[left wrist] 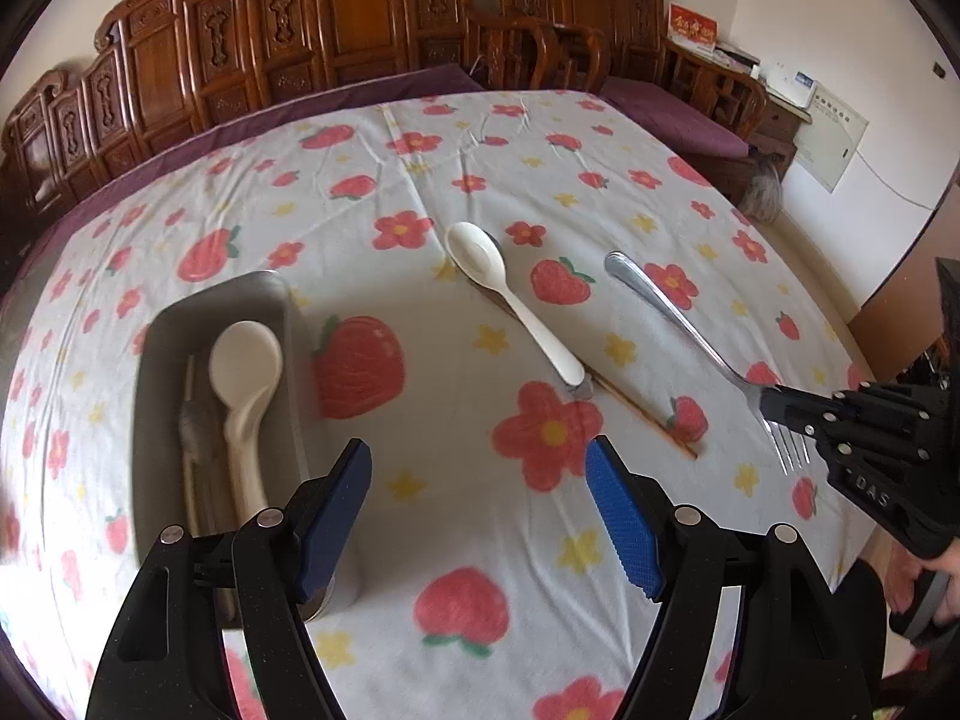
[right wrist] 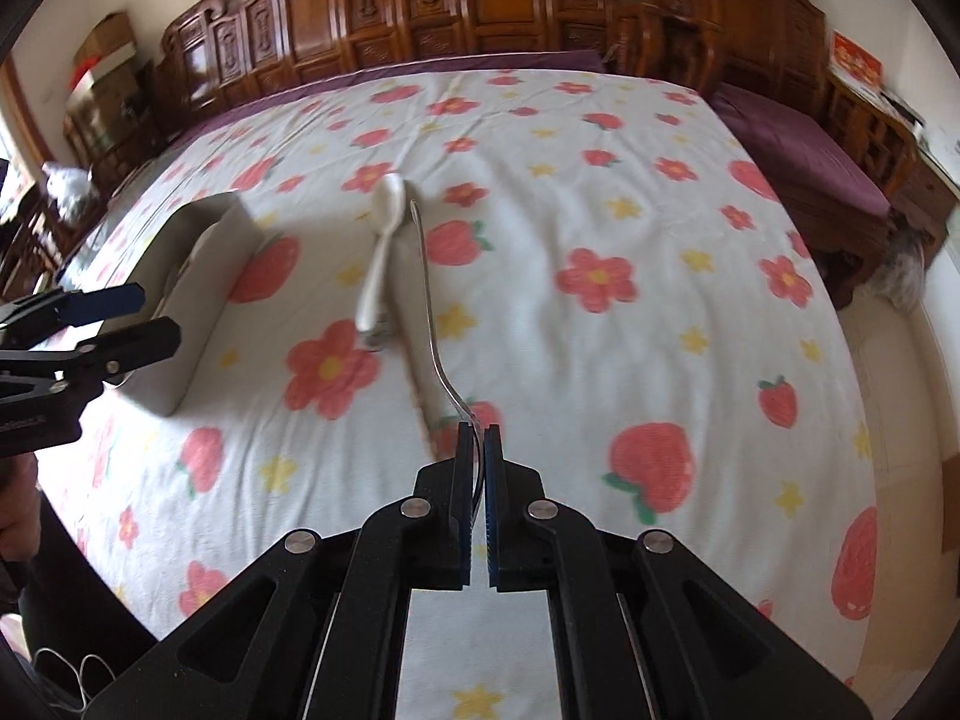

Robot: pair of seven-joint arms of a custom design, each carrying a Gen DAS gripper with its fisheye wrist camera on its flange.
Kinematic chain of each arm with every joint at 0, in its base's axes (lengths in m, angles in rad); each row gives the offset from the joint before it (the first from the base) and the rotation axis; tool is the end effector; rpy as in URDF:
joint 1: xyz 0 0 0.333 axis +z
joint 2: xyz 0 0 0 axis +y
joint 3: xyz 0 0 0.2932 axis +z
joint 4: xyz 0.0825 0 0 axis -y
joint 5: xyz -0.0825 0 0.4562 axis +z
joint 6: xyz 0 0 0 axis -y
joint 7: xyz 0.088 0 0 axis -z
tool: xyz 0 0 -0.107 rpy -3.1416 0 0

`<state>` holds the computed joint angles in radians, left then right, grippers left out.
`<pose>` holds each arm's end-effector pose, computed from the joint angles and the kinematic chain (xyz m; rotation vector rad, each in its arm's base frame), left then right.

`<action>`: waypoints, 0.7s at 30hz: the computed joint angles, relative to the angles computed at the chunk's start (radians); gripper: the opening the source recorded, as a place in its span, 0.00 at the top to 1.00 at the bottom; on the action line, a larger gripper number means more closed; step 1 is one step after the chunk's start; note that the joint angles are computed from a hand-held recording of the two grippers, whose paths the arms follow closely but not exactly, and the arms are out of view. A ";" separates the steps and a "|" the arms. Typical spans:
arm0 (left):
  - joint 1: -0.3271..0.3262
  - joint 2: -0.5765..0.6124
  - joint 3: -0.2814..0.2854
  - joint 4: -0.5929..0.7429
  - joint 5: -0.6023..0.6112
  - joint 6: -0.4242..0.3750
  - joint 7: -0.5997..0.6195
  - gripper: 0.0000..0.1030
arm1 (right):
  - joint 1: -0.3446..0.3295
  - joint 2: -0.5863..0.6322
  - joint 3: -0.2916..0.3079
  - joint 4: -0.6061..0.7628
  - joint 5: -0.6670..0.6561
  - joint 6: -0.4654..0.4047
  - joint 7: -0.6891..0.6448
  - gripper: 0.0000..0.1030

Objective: Organize utensils
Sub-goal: 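Grasp the cream plastic spoon with the left tool while the right holds the fork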

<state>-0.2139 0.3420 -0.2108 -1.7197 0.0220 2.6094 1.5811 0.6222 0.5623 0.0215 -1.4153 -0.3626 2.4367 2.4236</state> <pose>0.6865 -0.2962 0.3988 -1.5218 2.3434 -0.7054 0.6455 0.4794 0.3756 -1.8943 1.8801 -0.4099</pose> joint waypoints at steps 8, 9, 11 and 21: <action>-0.058 0.176 0.010 0.214 0.049 -0.079 -0.070 0.31 | -0.028 -0.044 -0.004 -0.098 0.007 0.055 0.032 0.96; -0.061 0.197 0.008 0.241 0.047 -0.089 -0.074 0.31 | -0.031 -0.047 -0.003 -0.107 0.009 0.063 0.034 0.96; -0.071 0.233 0.011 0.288 0.049 -0.112 -0.083 0.31 | -0.037 -0.049 -0.001 -0.117 0.014 0.074 0.037 0.96; -0.122 0.373 0.038 0.477 0.107 -0.225 -0.138 0.47 | -0.059 -0.070 0.011 -0.169 0.053 0.131 0.034 0.96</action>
